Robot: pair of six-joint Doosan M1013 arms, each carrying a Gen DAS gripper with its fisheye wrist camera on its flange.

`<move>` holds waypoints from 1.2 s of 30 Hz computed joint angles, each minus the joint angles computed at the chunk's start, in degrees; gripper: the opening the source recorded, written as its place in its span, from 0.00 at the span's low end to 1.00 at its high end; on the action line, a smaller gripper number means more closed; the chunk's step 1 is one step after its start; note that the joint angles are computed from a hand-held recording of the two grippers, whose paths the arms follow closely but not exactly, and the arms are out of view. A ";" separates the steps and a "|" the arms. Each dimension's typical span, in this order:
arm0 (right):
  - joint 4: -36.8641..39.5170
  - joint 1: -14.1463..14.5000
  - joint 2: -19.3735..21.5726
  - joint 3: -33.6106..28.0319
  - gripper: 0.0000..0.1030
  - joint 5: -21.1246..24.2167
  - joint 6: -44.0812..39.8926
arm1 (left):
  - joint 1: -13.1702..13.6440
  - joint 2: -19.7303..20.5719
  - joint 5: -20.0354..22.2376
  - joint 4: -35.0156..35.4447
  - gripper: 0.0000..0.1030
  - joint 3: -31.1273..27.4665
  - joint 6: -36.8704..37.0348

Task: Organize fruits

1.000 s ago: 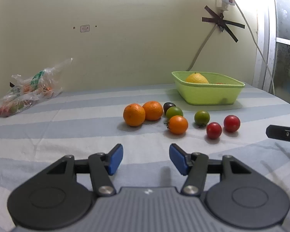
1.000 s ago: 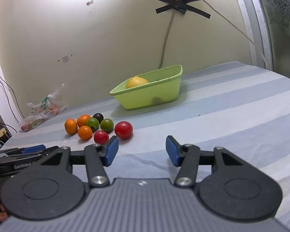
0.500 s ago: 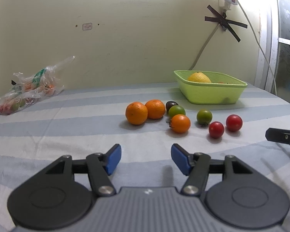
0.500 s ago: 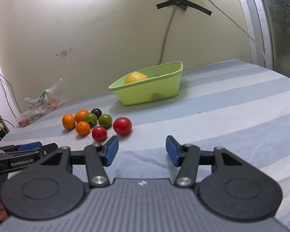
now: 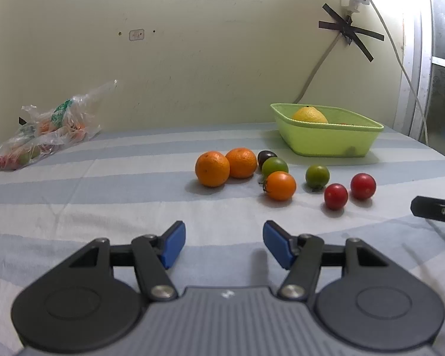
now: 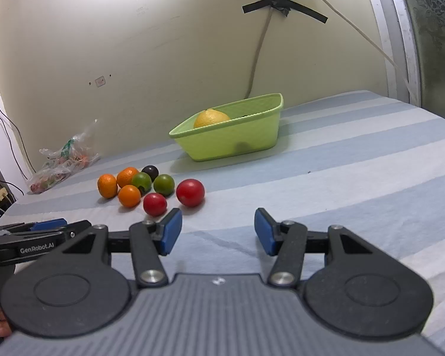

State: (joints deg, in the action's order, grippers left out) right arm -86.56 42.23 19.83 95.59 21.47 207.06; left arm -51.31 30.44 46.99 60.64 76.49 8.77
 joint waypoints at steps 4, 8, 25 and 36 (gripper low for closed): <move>-0.15 0.07 0.03 -0.04 0.55 0.14 0.24 | 0.05 0.07 0.08 -0.46 0.58 -0.16 0.22; -0.09 0.08 0.00 -0.02 0.55 0.20 0.16 | 0.08 0.10 0.07 -0.62 0.58 -0.23 0.33; 2.82 0.08 0.11 -0.47 0.55 0.22 -3.66 | -0.01 0.06 -0.08 -0.74 0.59 -0.09 -0.26; 14.02 -1.13 1.16 -3.65 0.54 -5.17 -25.76 | 1.32 -2.44 -12.80 2.58 0.55 4.13 -4.39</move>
